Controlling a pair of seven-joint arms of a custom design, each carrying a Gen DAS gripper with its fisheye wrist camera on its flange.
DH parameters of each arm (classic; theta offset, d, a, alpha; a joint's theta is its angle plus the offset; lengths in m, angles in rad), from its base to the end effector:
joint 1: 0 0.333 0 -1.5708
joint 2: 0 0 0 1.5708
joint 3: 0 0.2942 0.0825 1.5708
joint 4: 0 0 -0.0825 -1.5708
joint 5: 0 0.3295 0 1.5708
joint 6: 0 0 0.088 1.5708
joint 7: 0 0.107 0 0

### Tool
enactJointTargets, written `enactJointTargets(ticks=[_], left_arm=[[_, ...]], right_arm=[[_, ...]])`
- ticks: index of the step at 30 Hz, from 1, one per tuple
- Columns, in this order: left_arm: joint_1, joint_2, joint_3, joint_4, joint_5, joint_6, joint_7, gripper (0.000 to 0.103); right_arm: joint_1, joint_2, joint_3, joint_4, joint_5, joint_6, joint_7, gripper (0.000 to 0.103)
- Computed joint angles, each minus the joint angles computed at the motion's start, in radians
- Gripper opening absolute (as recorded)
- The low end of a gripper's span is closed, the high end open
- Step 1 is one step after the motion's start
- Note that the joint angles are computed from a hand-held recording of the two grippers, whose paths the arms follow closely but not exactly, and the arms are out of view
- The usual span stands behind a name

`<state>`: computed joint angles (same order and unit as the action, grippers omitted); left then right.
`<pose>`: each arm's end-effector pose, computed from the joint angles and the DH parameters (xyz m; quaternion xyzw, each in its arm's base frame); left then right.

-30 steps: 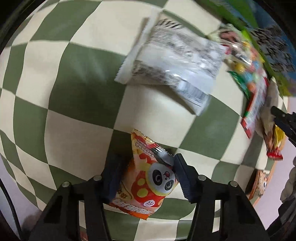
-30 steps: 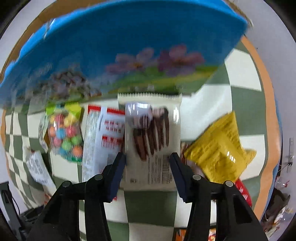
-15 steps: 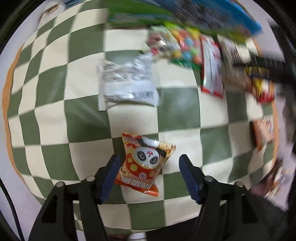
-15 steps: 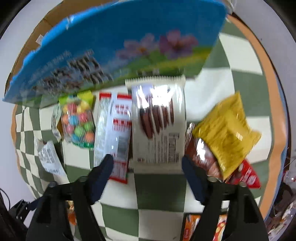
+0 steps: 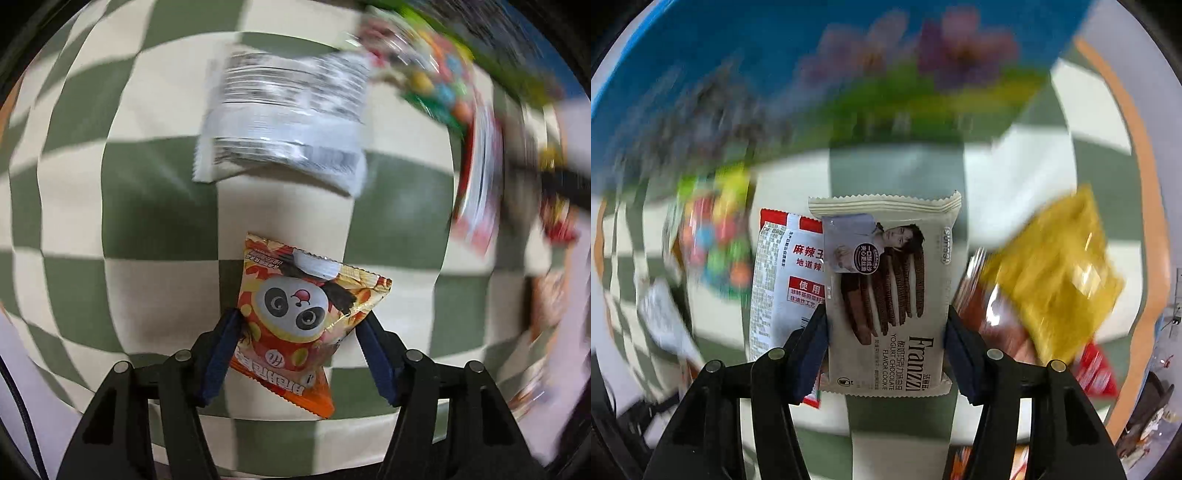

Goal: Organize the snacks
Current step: 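Carry both packets into the box and open both tools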

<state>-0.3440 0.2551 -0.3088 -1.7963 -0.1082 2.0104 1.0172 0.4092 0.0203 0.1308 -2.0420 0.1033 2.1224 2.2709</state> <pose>0.4537 -0.3404 0.4143 0.6889 -0.7194 0.0008 0.0882 0.4371 0.2671 0.4415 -0.6275 0.7767 0.0405 0.0372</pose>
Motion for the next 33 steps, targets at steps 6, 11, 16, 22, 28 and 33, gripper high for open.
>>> enactJointTargets(ticks=[6,11,16,22,28,33], left_arm=[[0.021,-0.024,-0.005,-0.062,-0.082,0.048,0.03,0.07],[0.007,0.016,-0.012,-0.073,-0.081,0.036,0.038,0.071],[-0.015,-0.029,-0.012,-0.147,-0.057,0.125,-0.043,0.059],[-0.03,-0.075,-0.015,-0.155,-0.04,0.14,-0.096,0.052],[-0.034,-0.115,-0.019,-0.125,-0.063,0.15,-0.1,0.051],[-0.051,-0.132,-0.02,0.0,-0.047,0.144,-0.105,0.051]], right_arm=[[0.031,-0.105,0.031,-0.132,0.15,-0.023,-0.083,0.062],[0.027,-0.096,0.029,-0.156,0.181,-0.007,-0.07,0.063],[0.039,-0.096,0.047,-0.19,0.154,0.064,-0.024,0.061],[0.057,-0.143,0.059,-0.2,0.124,0.062,0.027,0.059],[0.056,-0.272,0.061,-0.26,0.164,0.054,0.046,0.059],[0.035,-0.344,0.054,-0.218,0.185,0.053,0.034,0.059]])
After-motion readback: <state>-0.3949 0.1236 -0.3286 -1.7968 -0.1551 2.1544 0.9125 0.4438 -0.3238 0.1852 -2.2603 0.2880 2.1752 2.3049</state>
